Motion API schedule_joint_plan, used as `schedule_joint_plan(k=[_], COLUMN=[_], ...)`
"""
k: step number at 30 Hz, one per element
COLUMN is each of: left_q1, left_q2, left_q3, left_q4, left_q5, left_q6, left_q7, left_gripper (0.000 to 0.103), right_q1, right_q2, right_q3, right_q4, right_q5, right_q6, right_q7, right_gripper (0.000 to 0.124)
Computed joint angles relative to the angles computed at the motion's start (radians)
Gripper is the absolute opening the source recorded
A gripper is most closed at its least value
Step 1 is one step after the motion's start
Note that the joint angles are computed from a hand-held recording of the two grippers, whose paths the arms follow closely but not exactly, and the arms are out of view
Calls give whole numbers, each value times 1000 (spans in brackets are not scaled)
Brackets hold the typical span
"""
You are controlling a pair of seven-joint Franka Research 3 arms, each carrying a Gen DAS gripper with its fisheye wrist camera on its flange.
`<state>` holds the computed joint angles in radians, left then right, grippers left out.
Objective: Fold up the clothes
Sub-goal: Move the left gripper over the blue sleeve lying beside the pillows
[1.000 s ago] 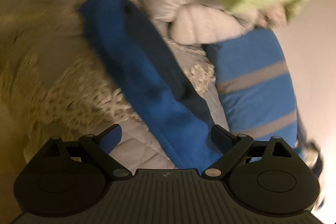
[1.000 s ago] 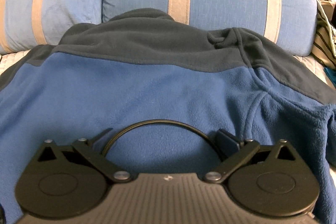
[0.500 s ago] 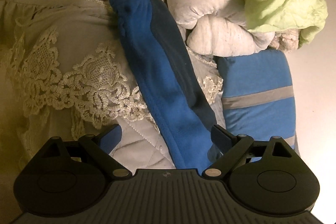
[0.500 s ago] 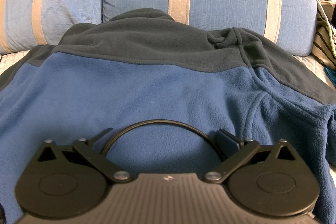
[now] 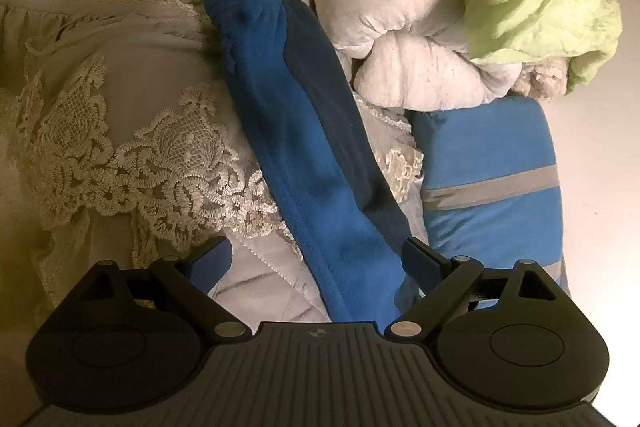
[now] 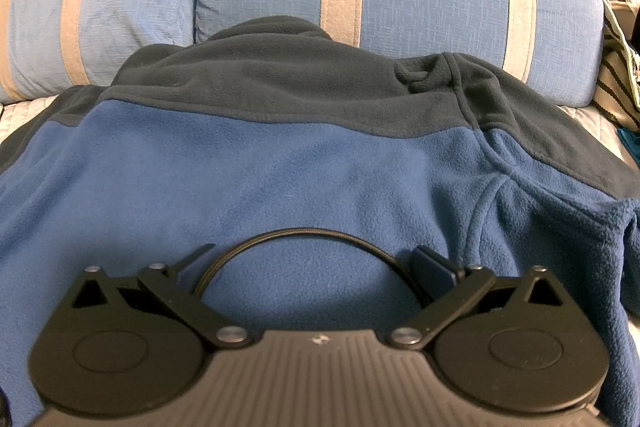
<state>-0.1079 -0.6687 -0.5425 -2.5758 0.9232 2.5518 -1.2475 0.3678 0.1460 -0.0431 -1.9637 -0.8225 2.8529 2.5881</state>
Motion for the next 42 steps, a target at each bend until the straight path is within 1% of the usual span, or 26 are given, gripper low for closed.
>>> schedule_joint_plan(k=[4, 6, 9, 13, 15, 17, 18, 20, 24, 26, 27, 29, 31, 33, 34, 36, 38, 40, 42], left_q1=[15, 33, 68, 120, 142, 151, 152, 135, 69, 41, 25, -12, -42, -66, -79, -94, -104, -108, -110], left_q2=[-9, -25, -58, -111, -134, -140, -140, -129, -109, -110, -112, -123, -127, -129, -128, -122, -114, -104, -103], left_q3=[-10, -25, -59, -115, -145, -162, -168, -162, -124, -115, -111, -98, -91, -81, -68, -41, -16, 11, 31], left_q4=[-5, -18, -44, -84, -101, -108, -112, -110, -93, -85, -82, -76, -68, -70, -74, -88, -101, -118, -135], left_q5=[13, 31, 73, 157, 200, 237, 256, 267, 280, 299, 305, 293, 268, 241, 225, 210, 200, 208, 213], left_q6=[5, 15, 35, 53, 45, 25, 11, -27, -88, -119, -138, -197, -268, -333, -352, -363, -362, -338, -310], left_q7=[-48, -113, -242, -453, -569, -656, -699, -734, -711, -717, -713, -665, -594, -531, -507, -487, -469, -452, -450], left_gripper=[93, 93, 93, 93, 94, 93, 93, 93, 93, 93, 93, 93, 93, 93, 93, 93, 93, 93, 93], right_q1=[0, 0, 1, 1, 2, 2, 2, -1, -9, -33, -49, -69, -83, -85, -90, -87, -79, -69, -55], right_q2=[0, 0, 0, -1, -2, -2, -2, -1, 3, 2, 6, 24, 65, 90, 85, 67, 35, -18, -74], right_q3=[0, -1, -1, -1, -2, -4, -4, -3, 10, 39, 63, 98, 119, 118, 117, 112, 116, 125, 132], right_q4=[0, -1, -1, -2, -3, -4, -5, -4, 6, 12, 35, 116, 239, 319, 324, 332, 324, 279, 227], right_q5=[-1, -2, -4, -10, -17, -28, -33, -30, 38, 189, 306, 508, 657, 748, 803, 869, 902, 934, 959], right_q6=[0, 0, 0, 2, 2, 5, 8, 10, -9, -27, -73, -211, -396, -490, -476, -443, -374, -254, -141], right_q7=[0, 1, 4, 9, 15, 25, 31, 28, -33, -172, -280, -490, -714, -823, -852, -875, -936, -1004, -1040], right_gripper=[103, 103, 103, 103, 103, 103, 103, 103, 103, 103, 103, 103, 103, 103, 103, 103, 103, 103, 103])
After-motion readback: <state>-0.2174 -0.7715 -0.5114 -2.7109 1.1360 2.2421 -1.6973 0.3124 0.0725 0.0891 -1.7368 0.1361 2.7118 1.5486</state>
